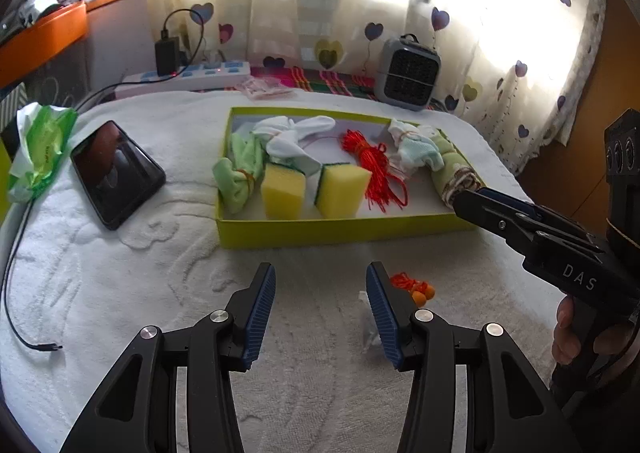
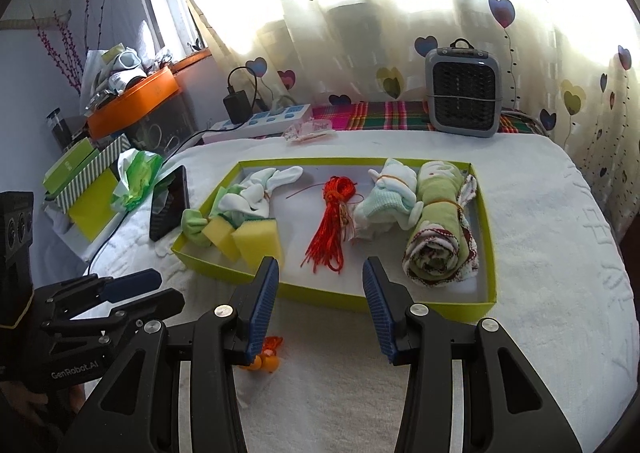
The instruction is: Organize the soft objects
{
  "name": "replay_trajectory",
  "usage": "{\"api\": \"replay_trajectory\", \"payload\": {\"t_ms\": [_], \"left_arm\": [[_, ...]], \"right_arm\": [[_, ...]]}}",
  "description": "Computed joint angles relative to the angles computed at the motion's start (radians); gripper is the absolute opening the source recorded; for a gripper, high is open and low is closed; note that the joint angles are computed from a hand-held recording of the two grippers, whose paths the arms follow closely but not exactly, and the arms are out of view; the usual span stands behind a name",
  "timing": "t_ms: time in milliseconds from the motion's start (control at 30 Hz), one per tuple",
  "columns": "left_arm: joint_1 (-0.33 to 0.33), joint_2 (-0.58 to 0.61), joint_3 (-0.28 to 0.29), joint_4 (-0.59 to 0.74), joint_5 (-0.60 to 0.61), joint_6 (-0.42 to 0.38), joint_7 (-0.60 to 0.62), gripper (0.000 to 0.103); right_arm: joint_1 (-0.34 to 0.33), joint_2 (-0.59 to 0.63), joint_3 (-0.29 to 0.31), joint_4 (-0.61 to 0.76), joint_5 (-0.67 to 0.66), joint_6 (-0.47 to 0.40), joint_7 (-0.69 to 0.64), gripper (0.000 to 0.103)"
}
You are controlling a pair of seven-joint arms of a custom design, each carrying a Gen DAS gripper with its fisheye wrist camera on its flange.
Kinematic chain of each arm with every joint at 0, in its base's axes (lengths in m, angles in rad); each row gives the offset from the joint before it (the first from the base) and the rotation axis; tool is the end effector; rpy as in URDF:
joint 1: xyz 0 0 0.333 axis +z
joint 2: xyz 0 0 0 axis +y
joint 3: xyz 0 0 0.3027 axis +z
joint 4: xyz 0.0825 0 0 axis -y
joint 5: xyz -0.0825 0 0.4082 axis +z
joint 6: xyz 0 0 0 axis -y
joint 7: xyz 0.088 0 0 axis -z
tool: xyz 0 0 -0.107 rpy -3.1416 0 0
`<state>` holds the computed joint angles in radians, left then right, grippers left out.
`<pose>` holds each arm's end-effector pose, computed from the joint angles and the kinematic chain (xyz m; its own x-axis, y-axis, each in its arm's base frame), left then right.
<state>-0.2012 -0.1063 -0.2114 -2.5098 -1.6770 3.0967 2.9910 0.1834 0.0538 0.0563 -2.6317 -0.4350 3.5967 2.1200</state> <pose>0.4490 -0.1052 0.3091 -0.2429 -0.9529 0.1817 -0.7571 0.0691 -0.6496 0.4541 0.1657 0.2997 0.2711 -0.9327 -0.2379 -0.6736 -0.0073 -0.7391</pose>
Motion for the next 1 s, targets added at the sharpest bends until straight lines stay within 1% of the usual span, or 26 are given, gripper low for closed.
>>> {"api": "replay_trajectory", "payload": {"t_ms": [33,133,200,367,433,533,633,667,867,933,1000], "left_arm": [[-0.002,0.0,-0.001,-0.008,0.039,-0.009,-0.037,0.046],[-0.011,0.001,0.008,-0.021,0.102,-0.052,-0.098,0.046],[-0.019,0.009,0.011,-0.025,0.141,-0.06,-0.134,0.046],[-0.035,0.023,0.015,-0.037,0.192,-0.073,-0.184,0.046],[-0.041,0.029,0.014,-0.039,0.216,-0.073,-0.208,0.046],[-0.046,0.036,0.016,-0.038,0.215,-0.079,-0.205,0.046],[-0.048,0.055,0.013,-0.03,0.233,-0.068,-0.228,0.046],[-0.05,0.059,0.011,-0.025,0.204,-0.06,-0.202,0.046],[-0.046,0.07,0.003,-0.014,0.196,-0.05,-0.198,0.046],[-0.047,0.074,0.0,-0.011,0.182,-0.037,-0.18,0.046],[-0.049,0.081,-0.004,-0.004,0.157,-0.02,-0.15,0.044]], "right_arm": [[-0.003,-0.003,-0.001,-0.009,-0.007,0.005,0.008,0.045],[-0.011,-0.008,-0.005,-0.028,-0.036,0.022,0.036,0.045],[-0.015,-0.01,-0.008,-0.036,-0.062,0.021,0.054,0.045],[-0.024,-0.002,-0.009,-0.039,-0.137,0.019,0.099,0.045],[-0.026,0.0,-0.009,-0.039,-0.143,0.019,0.106,0.045],[-0.028,-0.001,-0.009,-0.044,-0.142,0.025,0.114,0.045],[-0.035,0.002,-0.011,-0.042,-0.172,0.031,0.143,0.045],[-0.038,0.004,-0.01,-0.04,-0.185,0.03,0.155,0.045],[-0.037,0.006,-0.008,-0.04,-0.186,0.028,0.162,0.045],[-0.038,0.007,-0.008,-0.041,-0.187,0.03,0.164,0.045],[-0.038,0.006,-0.008,-0.041,-0.188,0.028,0.166,0.045]]}}
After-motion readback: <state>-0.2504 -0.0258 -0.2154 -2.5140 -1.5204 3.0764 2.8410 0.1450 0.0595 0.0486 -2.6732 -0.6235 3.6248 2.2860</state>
